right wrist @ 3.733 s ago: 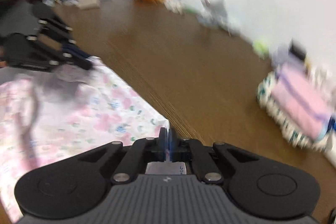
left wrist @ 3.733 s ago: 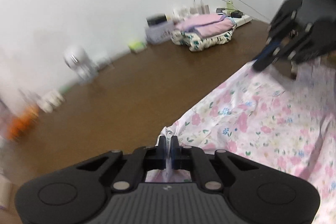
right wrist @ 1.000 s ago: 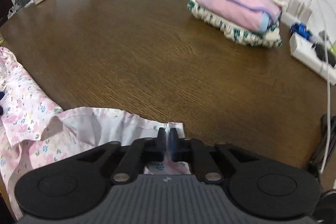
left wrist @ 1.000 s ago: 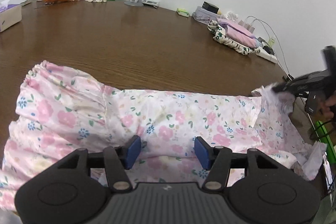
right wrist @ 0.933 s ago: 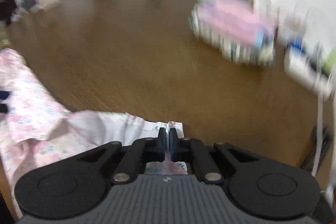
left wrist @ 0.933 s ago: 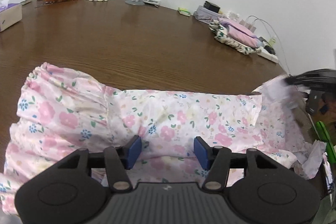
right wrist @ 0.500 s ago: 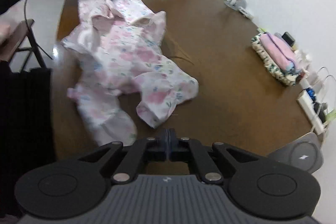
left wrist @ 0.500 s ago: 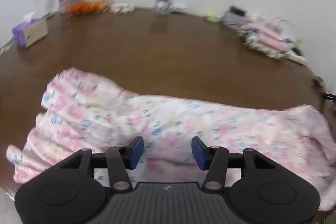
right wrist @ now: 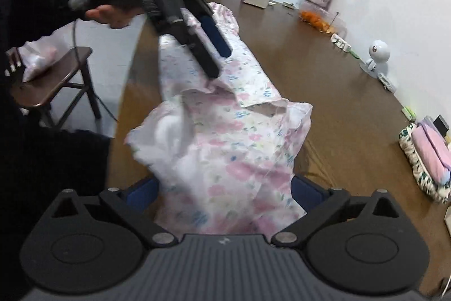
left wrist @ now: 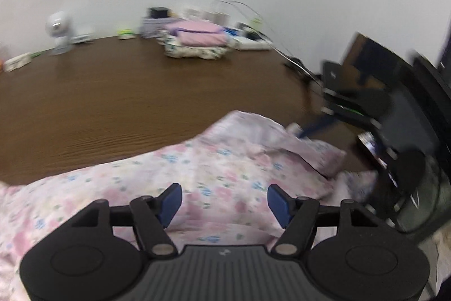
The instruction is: Fold clothes
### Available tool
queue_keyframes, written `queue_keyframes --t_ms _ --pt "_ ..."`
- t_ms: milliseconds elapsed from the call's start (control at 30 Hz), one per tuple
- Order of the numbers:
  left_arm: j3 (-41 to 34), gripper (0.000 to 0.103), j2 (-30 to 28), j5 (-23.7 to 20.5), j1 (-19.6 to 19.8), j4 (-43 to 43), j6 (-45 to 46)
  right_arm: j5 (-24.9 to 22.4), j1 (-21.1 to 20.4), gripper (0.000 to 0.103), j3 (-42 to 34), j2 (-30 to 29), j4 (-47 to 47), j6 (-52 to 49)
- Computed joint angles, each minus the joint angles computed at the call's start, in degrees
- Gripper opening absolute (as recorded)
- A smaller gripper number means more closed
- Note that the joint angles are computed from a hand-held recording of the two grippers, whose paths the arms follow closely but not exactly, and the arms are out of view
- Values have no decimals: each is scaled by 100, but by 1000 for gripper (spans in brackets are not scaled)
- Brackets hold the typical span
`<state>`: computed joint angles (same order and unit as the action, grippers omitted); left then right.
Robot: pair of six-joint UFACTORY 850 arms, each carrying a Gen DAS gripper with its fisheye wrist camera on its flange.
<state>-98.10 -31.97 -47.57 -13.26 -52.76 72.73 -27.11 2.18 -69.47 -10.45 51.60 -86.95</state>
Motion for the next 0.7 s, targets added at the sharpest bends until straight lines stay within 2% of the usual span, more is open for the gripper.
queue_keyframes --t_ms 33,100,133,167,233,300,367,433,500,533,567,633,700 --pt "27 66 6 -4 -18 29 86 -118 -48 94 -121 -127 16 263" --pt "19 66 2 52 -52 124 89 -421 -117 63 -453 -401 -329 1270" --pt "-33 66 -25 66 -66 147 51 -660 -185 24 -602 -535 -441 1648" --pt "-84 66 -51 77 -78 164 22 -919 -270 4 -732 -671 -461 1899" --pt "-111 66 -62 14 -62 -20 255 -1007 -417 2 -594 -601 -97 1742" --pt "-77 69 -31 -171 -86 -419 1014 -1010 -533 2 -414 -487 269 1482" --pt "-66 79 -17 -388 -117 -767 1730 -998 -530 2 -304 -379 262 1355" --pt "-162 81 -97 -462 -266 -760 2229 -956 -463 2 -354 -402 -69 1471" --pt "-584 77 -452 -595 -451 -288 1944 -758 -419 1 -304 -360 -228 1600" --pt "-873 64 -677 -723 -537 44 1609 -651 -399 2 -272 -335 -301 1669" --pt "-1253 42 -939 -939 -602 506 1049 -543 -378 3 -241 -310 -380 1744" --pt "-1693 24 -1289 -1096 -683 1007 235 -109 -342 8 -45 -78 -588 2083" --pt "-1803 24 -1398 -1180 -623 842 45 445 -332 22 449 474 -526 2536"
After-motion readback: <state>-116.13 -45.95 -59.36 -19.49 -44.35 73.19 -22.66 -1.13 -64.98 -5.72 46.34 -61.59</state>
